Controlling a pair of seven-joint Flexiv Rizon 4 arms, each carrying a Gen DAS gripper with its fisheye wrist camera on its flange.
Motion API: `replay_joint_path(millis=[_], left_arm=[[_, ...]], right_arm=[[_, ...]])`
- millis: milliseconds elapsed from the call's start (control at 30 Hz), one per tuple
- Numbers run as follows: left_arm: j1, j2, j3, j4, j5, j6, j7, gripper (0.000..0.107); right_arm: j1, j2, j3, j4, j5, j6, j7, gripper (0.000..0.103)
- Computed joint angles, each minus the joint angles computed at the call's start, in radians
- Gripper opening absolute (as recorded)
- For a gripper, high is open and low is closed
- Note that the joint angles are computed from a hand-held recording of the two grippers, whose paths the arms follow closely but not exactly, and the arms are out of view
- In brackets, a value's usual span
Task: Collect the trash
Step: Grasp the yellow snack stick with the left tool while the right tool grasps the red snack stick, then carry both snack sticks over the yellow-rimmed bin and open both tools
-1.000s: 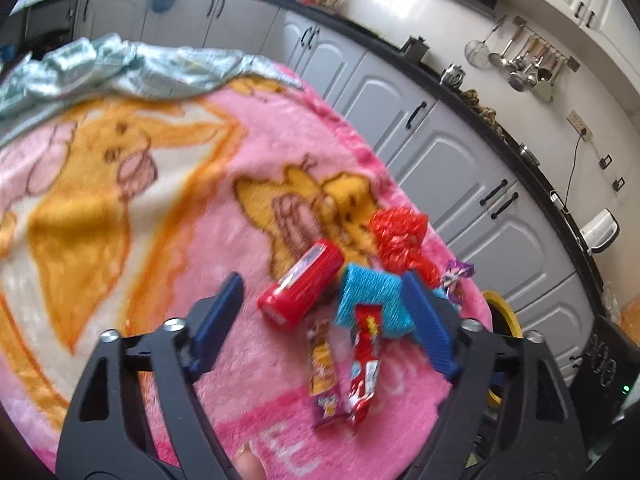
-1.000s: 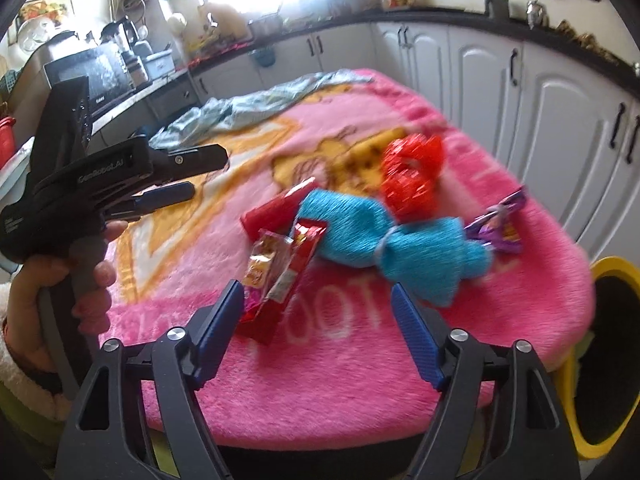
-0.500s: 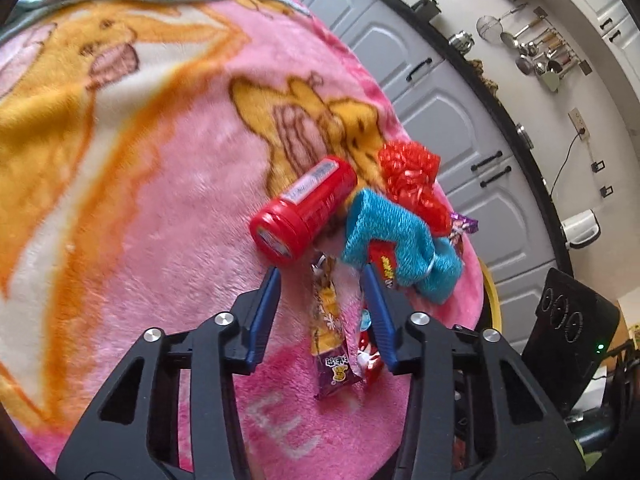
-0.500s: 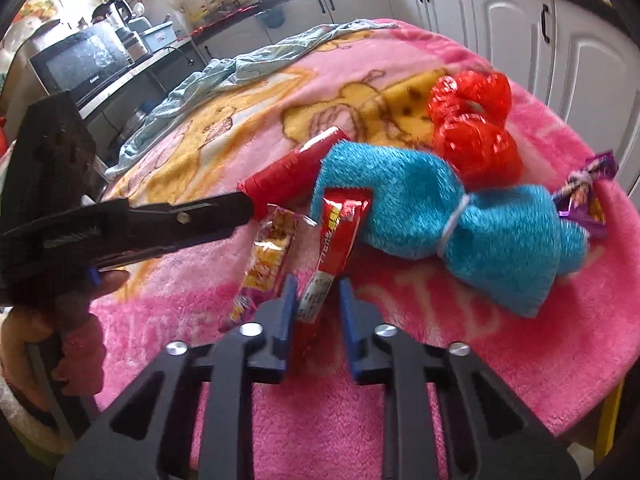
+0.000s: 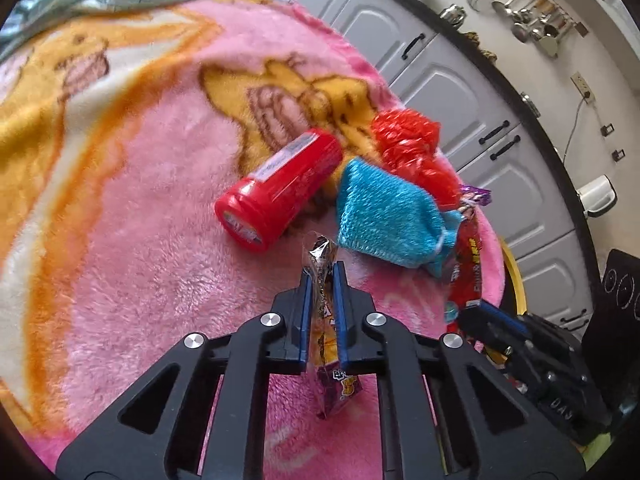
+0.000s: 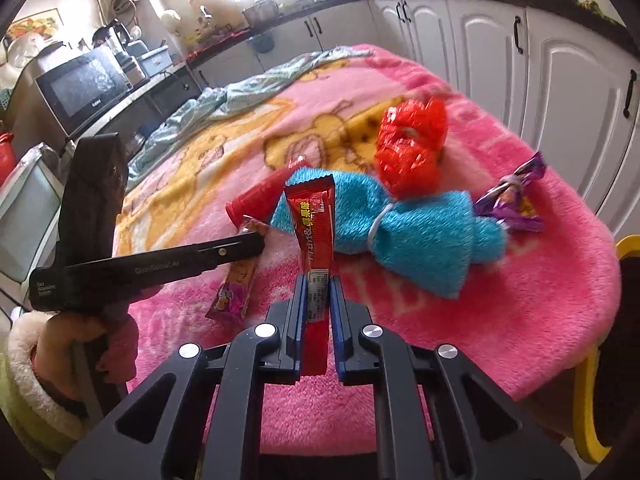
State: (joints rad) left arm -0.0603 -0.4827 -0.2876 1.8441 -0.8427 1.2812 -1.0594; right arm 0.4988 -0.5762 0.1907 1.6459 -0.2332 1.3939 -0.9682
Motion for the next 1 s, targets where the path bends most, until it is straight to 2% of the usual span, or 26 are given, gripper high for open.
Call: replay_joint_path(millis=[67,267,533,767,900,1000], left_arm=[[0.018,0.022,-0.035,0.018,-0.049,0.026,0.045,0.005],[0.003,0.068,-0.062,0.030,-0.150,0.083,0.150,0.005],[-0.060,0.061,-0.056,-0.032,-0.145,0.103,0.197,0.005],[-0.096,0.033,-0.069,-0.097,-0.084,0.100,0.192,0.005],[-0.109,0.018,-0.082,-0.135,-0.044,0.095,0.181,0.005],[-0.119,0.005,-0.091,-0.163,-0.016,0.094,0.173,0.005]], right_arm=[[0.003,0.016,-0.011,0.019,-0.003,0.023,0.006,0.011],[0.009,0.060,-0.041,0.063,-0.018,0.069,0.031,0.011],[0.039,0.126,-0.128,0.139,-0.080,0.125,0.108,0.011],[0.125,0.207,-0.297,0.252,-0.200,0.195,0.247,0.011],[0.202,0.245,-0.436,0.310,-0.296,0.239,0.342,0.011],[0.284,0.273,-0.569,0.358,-0.364,0.277,0.414,0.011]])
